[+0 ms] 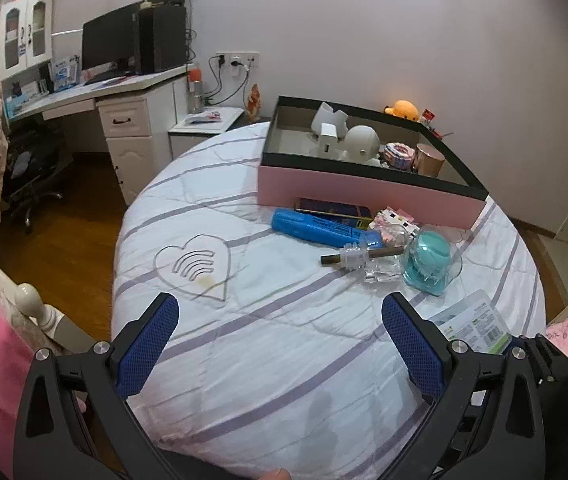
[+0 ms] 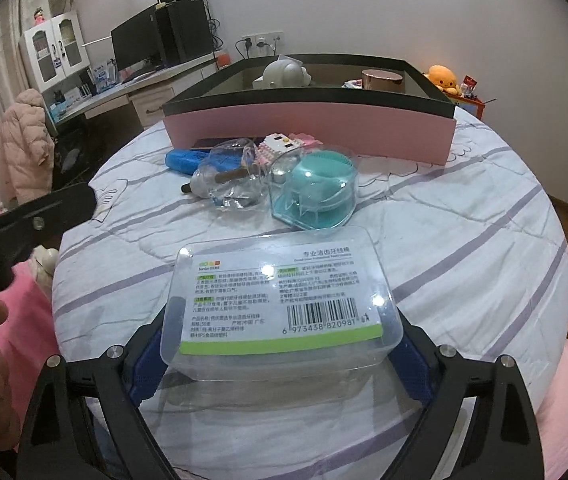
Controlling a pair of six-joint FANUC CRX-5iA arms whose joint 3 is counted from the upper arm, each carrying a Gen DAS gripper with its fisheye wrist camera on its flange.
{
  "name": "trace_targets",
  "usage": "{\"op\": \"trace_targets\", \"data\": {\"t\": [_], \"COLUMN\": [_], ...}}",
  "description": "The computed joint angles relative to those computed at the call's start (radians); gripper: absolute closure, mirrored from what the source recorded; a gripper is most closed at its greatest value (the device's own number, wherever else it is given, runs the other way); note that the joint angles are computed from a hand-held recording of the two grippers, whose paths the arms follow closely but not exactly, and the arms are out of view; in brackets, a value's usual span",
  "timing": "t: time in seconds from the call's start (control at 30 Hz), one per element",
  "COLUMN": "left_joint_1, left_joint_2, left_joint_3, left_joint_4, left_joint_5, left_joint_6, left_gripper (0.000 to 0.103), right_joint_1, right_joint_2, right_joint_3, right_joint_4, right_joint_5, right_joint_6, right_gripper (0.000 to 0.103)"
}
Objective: Organize rigid objects
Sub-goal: 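Grasp the glass bottle with the left tool while the right tool grasps the clear plastic box, then carry the bottle and plastic box into the pink box and release both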
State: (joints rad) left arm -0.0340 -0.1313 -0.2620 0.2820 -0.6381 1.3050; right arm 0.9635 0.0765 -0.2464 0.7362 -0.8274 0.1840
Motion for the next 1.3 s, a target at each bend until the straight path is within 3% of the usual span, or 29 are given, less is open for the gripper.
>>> {"op": "trace_targets", "data": {"t": [0.33,0.63,0.7,0.77,1.3], "left_joint_1": [-0.067,-0.102,-0.100,-0.103,-0.055], "left_joint_2": [0.133,0.259,0.278,0.294,0.184], "left_joint_3": [0.102,0.214,0.230,0.251,0.126], "left_joint_4": [0.029,-0.019,0.001,-0.013,0.127], "left_joint_5": [-0.003,-0.046,-0.067,-0.090,-0.029], "left_joint_6": [-0.021,0.087,0.072,0.075,-0.059], "left_gripper": [0.000,0.001,0.009,0.027,0.027], "right_joint_1": [-0.033,-0.052,-0.057,-0.058,-0.044], "right_joint_2": [-0.038,-0.053,-0.056,-0.060,-0.098], "right_joint_3": [-0.041,-0.065,-0.068,-0.074,-0.083], "right_joint_4": [0.020,0.029,0.029,0.032,0.060], "right_joint_5": [-0.024,0.000,0.007,0.012,-0.014], "right_joint_6": [-0.022,-0.029,-0.030,-0.038,-0.080], "right_gripper": [0.009,0.009,0.009,0.009,0.009]}}
